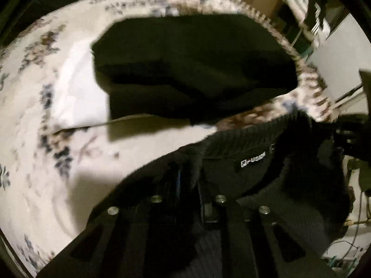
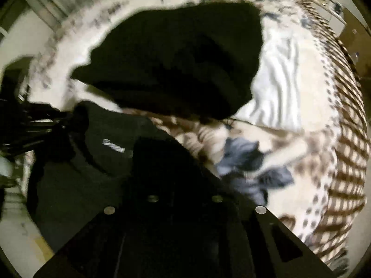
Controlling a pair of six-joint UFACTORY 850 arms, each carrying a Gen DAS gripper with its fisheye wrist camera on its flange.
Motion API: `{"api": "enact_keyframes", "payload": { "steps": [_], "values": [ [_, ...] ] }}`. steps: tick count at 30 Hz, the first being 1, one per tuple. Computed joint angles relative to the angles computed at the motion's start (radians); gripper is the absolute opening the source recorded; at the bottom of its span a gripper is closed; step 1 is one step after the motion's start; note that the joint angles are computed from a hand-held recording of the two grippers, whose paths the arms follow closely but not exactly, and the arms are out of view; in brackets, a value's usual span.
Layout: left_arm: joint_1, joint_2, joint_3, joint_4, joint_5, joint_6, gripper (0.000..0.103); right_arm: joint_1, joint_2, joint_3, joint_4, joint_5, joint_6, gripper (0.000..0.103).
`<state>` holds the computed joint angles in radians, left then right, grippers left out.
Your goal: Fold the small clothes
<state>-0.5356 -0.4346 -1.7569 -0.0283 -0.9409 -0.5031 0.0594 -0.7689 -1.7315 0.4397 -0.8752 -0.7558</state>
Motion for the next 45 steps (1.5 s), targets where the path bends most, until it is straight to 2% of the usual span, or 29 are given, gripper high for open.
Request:
{"api": "enact_keyframes", "payload": {
  "steps": [3, 7, 8, 11, 14, 15, 17, 19, 21, 22, 23, 24, 26, 29, 31, 34, 35, 36, 37, 38, 39, 41, 42, 43, 45],
  "values": [
    [-0.044, 0.126, 0.102, 0.035, 0.062, -0.083, 0.010, -0.036, 0.143, 0.164, 0.096, 0.018, -0.122, 0.013],
    [-0.153, 0.272, 0.243, 0.105, 0.062, -0.270, 0.010, -0.064, 0.334, 0.411, 0.124, 0.038, -0.212, 0.012],
    [-0.170, 0.265, 0.243, 0.104, 0.054, -0.301, 0.010, -0.066, 0.380, 0.479, 0.109, 0.050, -0.229, 0.012],
    [-0.214, 0.314, 0.361, 0.046, 0.040, -0.396, 0.010, -0.062, 0.475, 0.635, 0.033, 0.091, -0.240, 0.012],
    [-0.225, 0.344, 0.478, -0.041, 0.051, -0.486, 0.011, -0.050, 0.481, 0.707, -0.027, 0.148, -0.196, 0.013],
    [-0.226, 0.370, 0.516, -0.066, 0.088, -0.531, 0.011, -0.047, 0.483, 0.719, -0.028, 0.178, -0.198, 0.015],
    [-0.224, 0.393, 0.525, -0.070, 0.101, -0.594, 0.013, -0.033, 0.475, 0.711, -0.073, 0.188, -0.182, 0.021],
    [-0.203, 0.409, 0.513, -0.085, 0.110, -0.644, 0.025, -0.028, 0.467, 0.686, -0.085, 0.153, -0.164, 0.027],
    [-0.171, 0.433, 0.512, -0.092, 0.169, -0.713, 0.045, -0.032, 0.456, 0.663, -0.054, 0.136, -0.184, 0.027],
    [-0.145, 0.450, 0.516, -0.111, 0.240, -0.750, 0.052, -0.032, 0.441, 0.648, -0.056, 0.118, -0.173, 0.027],
    [-0.127, 0.456, 0.516, -0.135, 0.294, -0.761, 0.067, -0.029, 0.422, 0.630, -0.055, 0.103, -0.167, 0.027],
    [-0.108, 0.451, 0.506, -0.159, 0.340, -0.760, 0.072, -0.026, 0.407, 0.620, -0.059, 0.089, -0.164, 0.027],
    [-0.072, 0.415, 0.471, -0.221, 0.403, -0.729, 0.072, -0.008, 0.394, 0.624, -0.096, 0.098, -0.145, 0.027],
    [-0.028, 0.331, 0.414, -0.346, 0.429, -0.659, 0.072, 0.006, 0.396, 0.654, -0.137, 0.127, -0.123, 0.027],
    [0.001, 0.270, 0.393, -0.491, 0.447, -0.576, 0.072, -0.003, 0.390, 0.655, -0.117, 0.122, -0.112, 0.027],
    [0.014, 0.180, 0.337, -0.549, 0.392, -0.581, 0.072, -0.024, 0.365, 0.631, -0.077, 0.084, -0.092, 0.027],
    [0.014, 0.148, 0.305, -0.524, 0.349, -0.591, 0.071, -0.034, 0.357, 0.622, -0.062, 0.064, -0.076, 0.027],
    [0.008, 0.122, 0.273, -0.465, 0.305, -0.627, 0.066, -0.041, 0.354, 0.616, -0.053, 0.051, -0.062, 0.027],
    [-0.003, 0.108, 0.255, -0.418, 0.299, -0.645, 0.060, -0.051, 0.350, 0.607, -0.045, 0.032, -0.037, 0.027],
    [-0.013, 0.102, 0.243, -0.389, 0.298, -0.644, 0.030, -0.069, 0.346, 0.596, -0.023, 0.001, -0.004, 0.027],
    [-0.025, 0.096, 0.228, -0.355, 0.290, -0.639, 0.017, -0.089, 0.342, 0.584, 0.009, -0.030, 0.018, 0.027],
    [-0.053, 0.111, 0.235, -0.267, 0.307, -0.671, 0.015, -0.150, 0.345, 0.573, 0.116, -0.086, 0.068, 0.027],
    [-0.068, 0.123, 0.238, -0.228, 0.310, -0.690, 0.015, -0.194, 0.343, 0.572, 0.207, -0.125, 0.085, 0.032],
    [-0.075, 0.133, 0.245, -0.210, 0.317, -0.703, 0.015, -0.234, 0.338, 0.576, 0.293, -0.158, 0.117, 0.042],
    [-0.088, 0.161, 0.281, -0.184, 0.352, -0.734, 0.015, -0.300, 0.319, 0.600, 0.476, -0.199, 0.178, 0.050]
  ]
}}
